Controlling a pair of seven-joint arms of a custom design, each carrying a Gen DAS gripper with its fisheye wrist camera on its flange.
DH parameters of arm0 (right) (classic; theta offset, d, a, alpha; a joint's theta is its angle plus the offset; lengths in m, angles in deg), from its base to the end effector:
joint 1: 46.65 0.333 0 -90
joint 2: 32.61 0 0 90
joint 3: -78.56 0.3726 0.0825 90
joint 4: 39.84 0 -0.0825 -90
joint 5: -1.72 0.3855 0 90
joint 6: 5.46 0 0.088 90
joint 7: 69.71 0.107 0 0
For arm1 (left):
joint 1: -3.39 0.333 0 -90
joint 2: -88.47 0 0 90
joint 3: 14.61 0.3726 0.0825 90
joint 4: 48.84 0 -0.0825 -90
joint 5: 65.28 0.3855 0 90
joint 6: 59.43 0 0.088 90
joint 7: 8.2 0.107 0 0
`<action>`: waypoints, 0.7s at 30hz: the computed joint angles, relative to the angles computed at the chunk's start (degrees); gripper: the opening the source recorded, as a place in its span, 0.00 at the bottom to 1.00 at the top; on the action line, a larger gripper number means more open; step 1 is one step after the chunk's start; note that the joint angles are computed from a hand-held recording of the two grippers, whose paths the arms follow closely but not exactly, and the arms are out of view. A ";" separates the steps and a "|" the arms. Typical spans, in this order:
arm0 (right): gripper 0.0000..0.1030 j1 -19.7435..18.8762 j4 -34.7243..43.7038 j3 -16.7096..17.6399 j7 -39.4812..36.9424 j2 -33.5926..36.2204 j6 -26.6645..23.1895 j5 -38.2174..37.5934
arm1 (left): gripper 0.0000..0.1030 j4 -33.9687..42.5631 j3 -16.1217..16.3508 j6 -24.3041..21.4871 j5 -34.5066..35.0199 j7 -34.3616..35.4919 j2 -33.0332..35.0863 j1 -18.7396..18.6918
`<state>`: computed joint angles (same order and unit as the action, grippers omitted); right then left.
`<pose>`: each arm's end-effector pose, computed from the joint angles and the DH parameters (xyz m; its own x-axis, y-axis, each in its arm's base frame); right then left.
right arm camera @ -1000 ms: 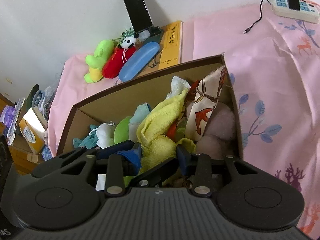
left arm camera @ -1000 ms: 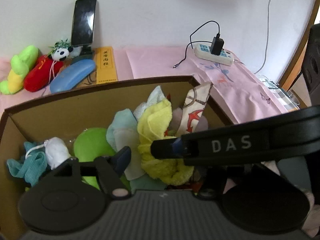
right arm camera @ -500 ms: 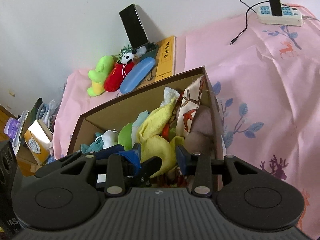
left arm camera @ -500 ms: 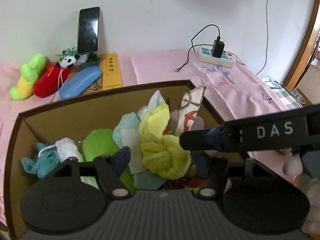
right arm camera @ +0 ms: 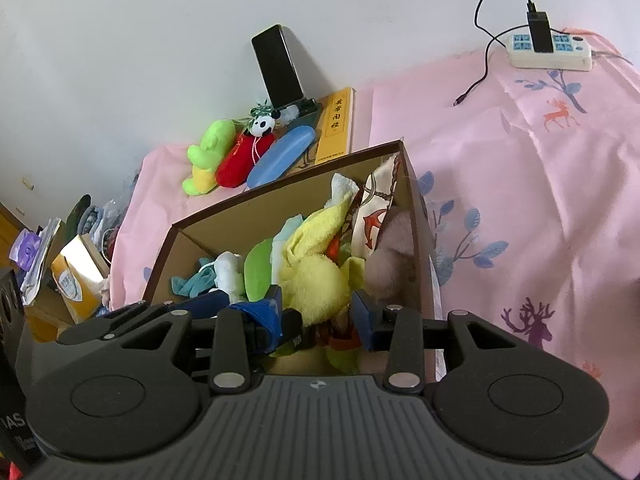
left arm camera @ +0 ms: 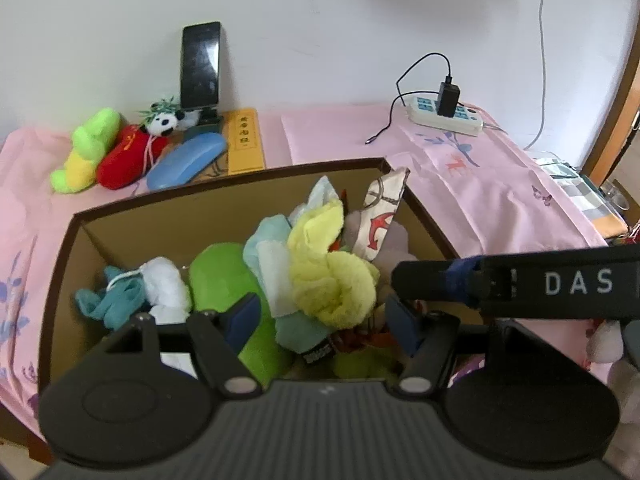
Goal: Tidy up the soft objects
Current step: 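Withdraw the right tool from the box toward the red cloth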
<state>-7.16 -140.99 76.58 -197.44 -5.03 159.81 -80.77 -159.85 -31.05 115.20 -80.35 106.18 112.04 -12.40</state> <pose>0.5188 0.4749 0.3746 -0.2207 -0.7936 -0.5670 -0.6345 0.5584 -0.5345 0.6071 -0.3298 0.4101 -0.6276 -0.7782 0.0232 -0.5904 0.4563 -0.6658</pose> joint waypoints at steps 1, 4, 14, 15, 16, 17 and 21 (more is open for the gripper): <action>0.22 0.21 -0.17 -0.04 0.04 -0.20 -0.23 -0.24 | 0.66 -0.33 0.56 0.08 0.12 -0.58 -0.32 -0.49; 0.22 0.53 -0.77 0.17 0.53 -0.80 -0.69 -1.37 | 0.66 -1.47 2.64 0.62 1.13 -2.82 -1.35 -2.36; 0.22 -0.69 -4.23 2.80 6.89 -3.66 -2.00 -8.62 | 0.66 -5.76 9.17 2.40 7.55 -11.66 -4.82 -9.04; 0.22 -0.97 -4.66 3.23 7.53 -4.00 -2.22 -9.34 | 0.66 -6.00 9.52 2.48 8.21 -12.47 -5.03 -9.45; 0.22 -1.26 -5.22 3.63 8.27 -4.43 -2.39 -10.17 | 0.66 -6.44 10.03 2.67 8.94 -13.42 -5.36 -10.08; 0.22 -1.58 -5.75 4.08 8.96 -4.84 -2.61 -10.91 | 0.66 -6.86 10.66 2.82 9.77 -14.41 -5.71 -10.82; 0.22 -2.83 -7.98 5.85 11.10 -6.48 -3.40 -13.14 | 0.66 -8.58 12.51 3.55 12.91 -17.89 -7.04 -13.35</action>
